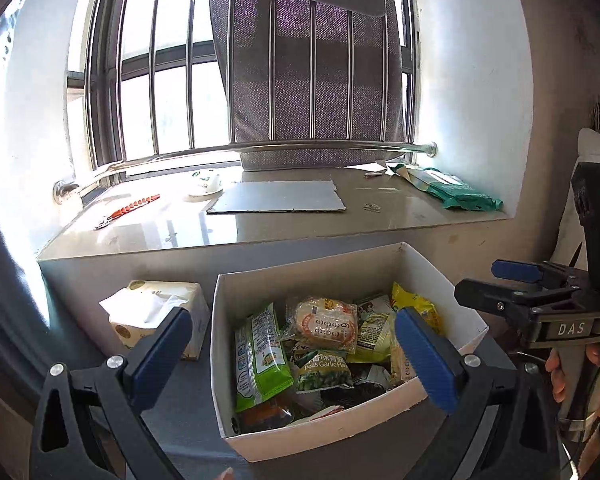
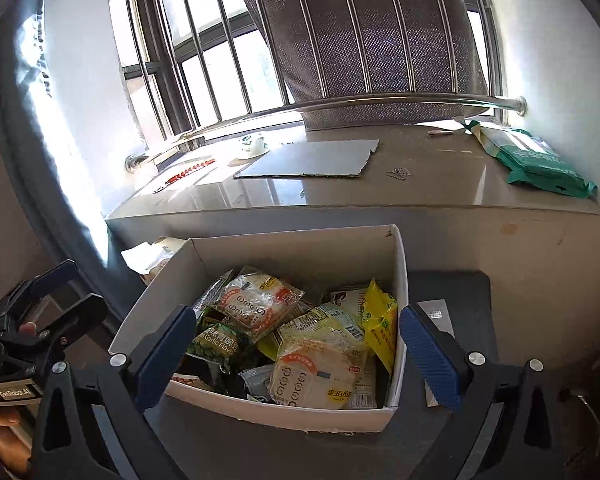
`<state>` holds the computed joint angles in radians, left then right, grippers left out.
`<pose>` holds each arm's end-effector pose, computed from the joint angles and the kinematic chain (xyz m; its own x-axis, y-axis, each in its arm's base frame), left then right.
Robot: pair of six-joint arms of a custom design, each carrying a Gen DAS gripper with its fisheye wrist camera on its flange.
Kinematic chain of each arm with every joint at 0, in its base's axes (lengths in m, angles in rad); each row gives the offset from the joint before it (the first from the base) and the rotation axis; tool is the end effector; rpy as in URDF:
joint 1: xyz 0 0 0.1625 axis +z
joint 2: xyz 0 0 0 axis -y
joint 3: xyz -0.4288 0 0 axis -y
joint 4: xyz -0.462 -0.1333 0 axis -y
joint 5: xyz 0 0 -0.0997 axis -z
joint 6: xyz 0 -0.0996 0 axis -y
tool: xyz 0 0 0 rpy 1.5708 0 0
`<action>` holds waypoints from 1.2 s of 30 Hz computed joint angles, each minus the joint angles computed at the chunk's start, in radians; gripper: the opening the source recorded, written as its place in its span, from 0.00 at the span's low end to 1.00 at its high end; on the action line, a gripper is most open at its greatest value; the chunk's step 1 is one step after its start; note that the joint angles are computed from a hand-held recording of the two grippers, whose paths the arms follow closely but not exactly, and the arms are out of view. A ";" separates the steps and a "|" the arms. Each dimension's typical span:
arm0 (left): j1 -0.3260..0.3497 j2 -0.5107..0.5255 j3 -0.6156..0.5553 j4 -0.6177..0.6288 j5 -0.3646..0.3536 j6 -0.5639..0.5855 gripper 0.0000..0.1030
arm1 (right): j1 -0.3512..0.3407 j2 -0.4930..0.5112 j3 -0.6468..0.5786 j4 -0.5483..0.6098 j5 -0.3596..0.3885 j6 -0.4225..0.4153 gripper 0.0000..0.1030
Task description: Organize snacks
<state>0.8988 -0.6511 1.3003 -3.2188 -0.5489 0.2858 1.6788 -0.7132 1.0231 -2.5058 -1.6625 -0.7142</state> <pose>-0.3314 -0.7672 0.1988 -0.7252 -0.1075 -0.6801 0.5643 0.4731 -0.6765 0.2208 -0.8845 0.2801 -0.6952 -0.5689 0.4394 -0.7183 0.5737 -0.3935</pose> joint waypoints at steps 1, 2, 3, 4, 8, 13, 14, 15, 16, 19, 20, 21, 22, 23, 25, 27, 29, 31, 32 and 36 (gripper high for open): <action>-0.008 -0.016 0.031 -0.019 -0.012 -0.018 1.00 | 0.000 -0.025 0.042 -0.035 0.005 -0.025 1.00; -0.017 -0.038 0.066 -0.019 -0.030 -0.047 1.00 | 0.002 -0.051 0.090 -0.082 -0.002 -0.049 1.00; -0.025 -0.059 0.098 -0.008 -0.048 -0.076 1.00 | 0.004 -0.076 0.138 -0.133 -0.007 -0.070 1.00; -0.032 -0.076 0.128 -0.014 -0.061 -0.096 1.00 | 0.003 -0.104 0.183 -0.170 -0.005 -0.087 1.00; -0.071 -0.127 0.232 0.032 -0.050 -0.208 1.00 | -0.006 -0.205 0.317 -0.172 0.006 -0.093 1.00; -0.122 -0.154 0.354 0.023 0.004 -0.265 1.00 | -0.042 -0.325 0.476 -0.164 0.063 -0.079 1.00; -0.132 -0.160 0.379 0.037 0.020 -0.291 1.00 | -0.051 -0.348 0.510 -0.174 0.072 -0.074 1.00; -0.140 -0.168 0.401 0.053 0.031 -0.320 1.00 | -0.060 -0.372 0.540 -0.173 0.083 -0.071 1.00; -0.151 -0.172 0.422 0.059 0.049 -0.343 1.00 | -0.067 -0.393 0.566 -0.168 0.091 -0.073 1.00; -0.179 -0.187 0.485 0.050 0.070 -0.399 1.00 | -0.080 -0.456 0.657 -0.216 0.089 -0.101 1.00; -0.185 -0.196 0.503 0.067 0.067 -0.436 1.00 | -0.084 -0.476 0.685 -0.231 0.086 -0.108 1.00; -0.192 -0.202 0.522 0.067 0.065 -0.463 1.00 | -0.087 -0.494 0.710 -0.245 0.079 -0.104 1.00; -0.200 -0.202 0.537 0.060 0.074 -0.476 1.00 | -0.091 -0.513 0.738 -0.266 0.072 -0.093 1.00; -0.207 -0.201 0.545 0.072 0.088 -0.491 1.00 | -0.098 -0.532 0.761 -0.271 0.081 -0.085 1.00; -0.217 -0.198 0.555 0.098 0.116 -0.519 1.00 | -0.107 -0.561 0.787 -0.255 0.092 -0.081 1.00; -0.218 -0.207 0.567 0.110 0.098 -0.547 1.00 | -0.103 -0.576 0.804 -0.264 0.076 -0.100 1.00; -0.218 -0.212 0.574 0.109 0.088 -0.558 1.00 | -0.097 -0.580 0.817 -0.307 0.067 -0.115 1.00; -0.220 -0.212 0.574 0.118 0.097 -0.561 1.00 | -0.093 -0.580 0.817 -0.314 0.066 -0.129 1.00; -0.222 -0.212 0.573 0.121 0.102 -0.560 1.00 | -0.092 -0.579 0.816 -0.311 0.069 -0.126 1.00; -0.220 -0.216 0.574 0.128 0.102 -0.569 1.00 | -0.087 -0.576 0.817 -0.302 0.062 -0.127 1.00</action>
